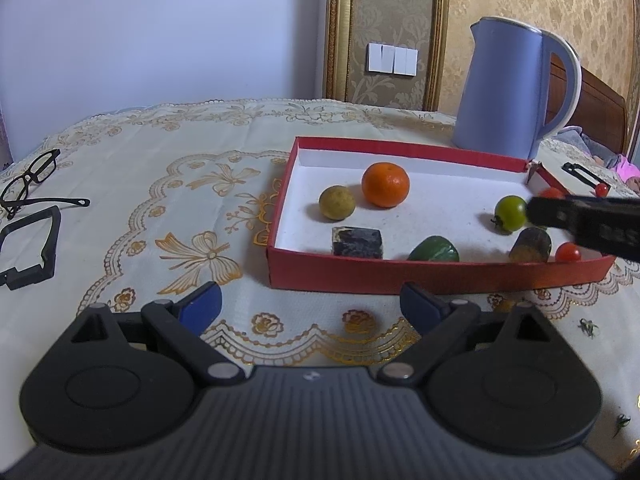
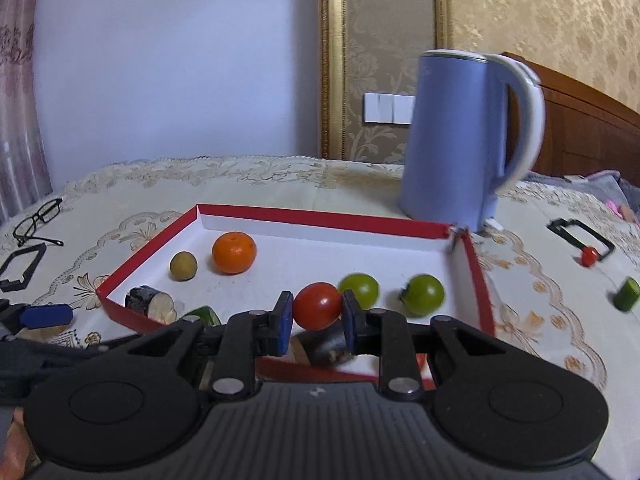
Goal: Organize fruits
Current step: 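Carry the cherry tomato into the red box and open the right gripper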
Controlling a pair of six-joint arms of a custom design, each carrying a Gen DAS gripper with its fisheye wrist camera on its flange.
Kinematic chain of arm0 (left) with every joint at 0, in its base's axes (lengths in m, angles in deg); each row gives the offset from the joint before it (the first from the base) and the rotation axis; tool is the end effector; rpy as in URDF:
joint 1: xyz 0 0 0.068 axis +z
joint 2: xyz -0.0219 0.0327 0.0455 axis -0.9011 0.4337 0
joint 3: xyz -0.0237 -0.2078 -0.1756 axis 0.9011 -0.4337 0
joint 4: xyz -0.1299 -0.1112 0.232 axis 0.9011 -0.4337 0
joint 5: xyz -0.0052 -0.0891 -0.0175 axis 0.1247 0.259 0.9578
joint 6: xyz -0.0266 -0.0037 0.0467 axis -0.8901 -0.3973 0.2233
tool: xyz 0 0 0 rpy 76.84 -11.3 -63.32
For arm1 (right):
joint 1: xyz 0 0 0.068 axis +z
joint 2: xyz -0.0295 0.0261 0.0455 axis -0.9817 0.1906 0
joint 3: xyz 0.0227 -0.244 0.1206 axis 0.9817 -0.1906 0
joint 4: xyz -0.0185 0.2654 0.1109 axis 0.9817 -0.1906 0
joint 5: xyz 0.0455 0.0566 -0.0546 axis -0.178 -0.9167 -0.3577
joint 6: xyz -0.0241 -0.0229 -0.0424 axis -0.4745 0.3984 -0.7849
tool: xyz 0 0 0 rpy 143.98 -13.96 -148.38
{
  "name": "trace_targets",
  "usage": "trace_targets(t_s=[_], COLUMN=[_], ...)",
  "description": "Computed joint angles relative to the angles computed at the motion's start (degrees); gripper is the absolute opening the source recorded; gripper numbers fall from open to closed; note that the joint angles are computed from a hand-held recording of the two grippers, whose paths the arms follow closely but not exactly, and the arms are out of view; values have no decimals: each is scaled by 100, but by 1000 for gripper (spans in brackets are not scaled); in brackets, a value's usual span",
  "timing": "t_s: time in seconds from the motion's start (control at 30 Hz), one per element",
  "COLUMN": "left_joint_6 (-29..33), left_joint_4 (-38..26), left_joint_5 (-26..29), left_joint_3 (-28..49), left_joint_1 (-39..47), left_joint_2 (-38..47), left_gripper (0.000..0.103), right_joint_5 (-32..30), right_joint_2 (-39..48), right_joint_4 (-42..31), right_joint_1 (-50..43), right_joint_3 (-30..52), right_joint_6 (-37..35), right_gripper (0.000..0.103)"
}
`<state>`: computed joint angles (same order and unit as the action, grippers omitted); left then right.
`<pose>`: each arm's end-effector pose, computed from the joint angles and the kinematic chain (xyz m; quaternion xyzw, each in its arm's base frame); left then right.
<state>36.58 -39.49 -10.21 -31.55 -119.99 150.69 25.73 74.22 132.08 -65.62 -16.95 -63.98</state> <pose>0.1939 -0.2364 0.0425 -0.0891 0.8776 0.0347 0.4697 0.2656 0.0678 0.0619 -0.1740 0.8388 0.0868 0.5085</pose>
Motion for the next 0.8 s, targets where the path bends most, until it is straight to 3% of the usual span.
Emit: trace_targets(t_s=[0.47, 0.8], left_joint_6=[18, -39], left_joint_4=[113, -77], left_joint_5=[256, 175], left_joint_3=[-54, 68], left_joint_1=[125, 108], left_joint_2=[-37, 49], left_gripper=[95, 96], right_joint_5=[562, 717], right_joint_2=[1225, 1293], right_joint_4=[-909, -858], right_joint_1=[516, 581], right_joint_3=[1492, 1503], right_joint_6=[-92, -125], right_gripper=[24, 25])
